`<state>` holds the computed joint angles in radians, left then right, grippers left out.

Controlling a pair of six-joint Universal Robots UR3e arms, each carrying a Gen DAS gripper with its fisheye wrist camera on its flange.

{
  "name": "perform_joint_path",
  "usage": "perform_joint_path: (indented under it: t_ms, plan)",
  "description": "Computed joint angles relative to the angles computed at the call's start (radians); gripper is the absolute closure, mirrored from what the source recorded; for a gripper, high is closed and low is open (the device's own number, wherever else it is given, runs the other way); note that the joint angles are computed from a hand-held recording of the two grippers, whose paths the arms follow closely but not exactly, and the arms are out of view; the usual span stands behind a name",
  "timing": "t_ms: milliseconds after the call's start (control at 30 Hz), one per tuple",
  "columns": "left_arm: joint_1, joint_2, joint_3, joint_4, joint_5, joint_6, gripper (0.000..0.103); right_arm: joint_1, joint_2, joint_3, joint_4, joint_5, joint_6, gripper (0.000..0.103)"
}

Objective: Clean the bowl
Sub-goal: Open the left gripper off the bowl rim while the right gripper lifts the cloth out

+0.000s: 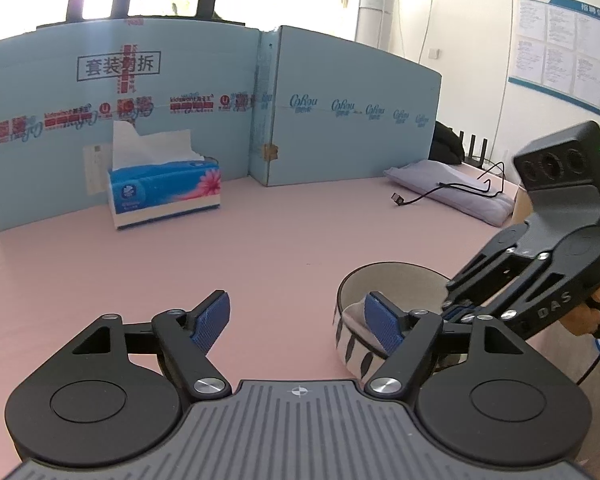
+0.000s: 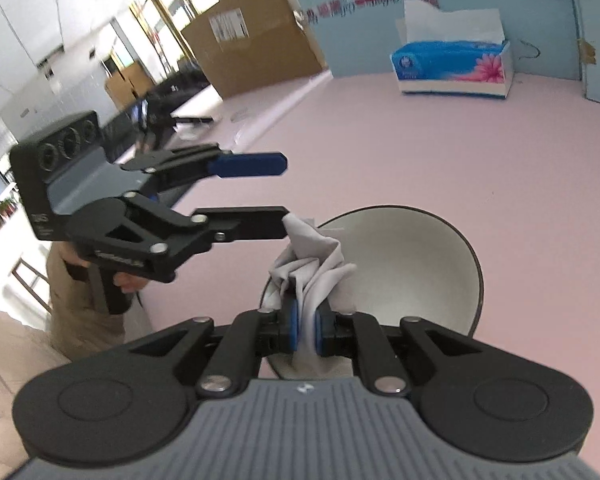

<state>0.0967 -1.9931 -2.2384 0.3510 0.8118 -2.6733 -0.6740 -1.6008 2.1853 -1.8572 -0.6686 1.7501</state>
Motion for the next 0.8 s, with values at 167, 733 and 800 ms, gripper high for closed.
perform_joint_path:
  t_ms: [167, 733, 800]
  plan:
    - [-0.030, 0.006, 0.003, 0.005, 0.008, 0.001, 0.023, -0.109, -0.098, 0.042, 0.162, 0.028, -0.154, 0.092]
    - [-0.232, -0.009, 0.072, -0.139, -0.008, 0.089, 0.045, -0.530, -0.296, 0.299, 0.294, 0.172, -0.335, 0.092]
    - [-0.268, -0.029, 0.097, -0.152, 0.023, 0.093, 0.051, -0.549, -0.298, 0.319, 0.278, 0.180, -0.322, 0.092]
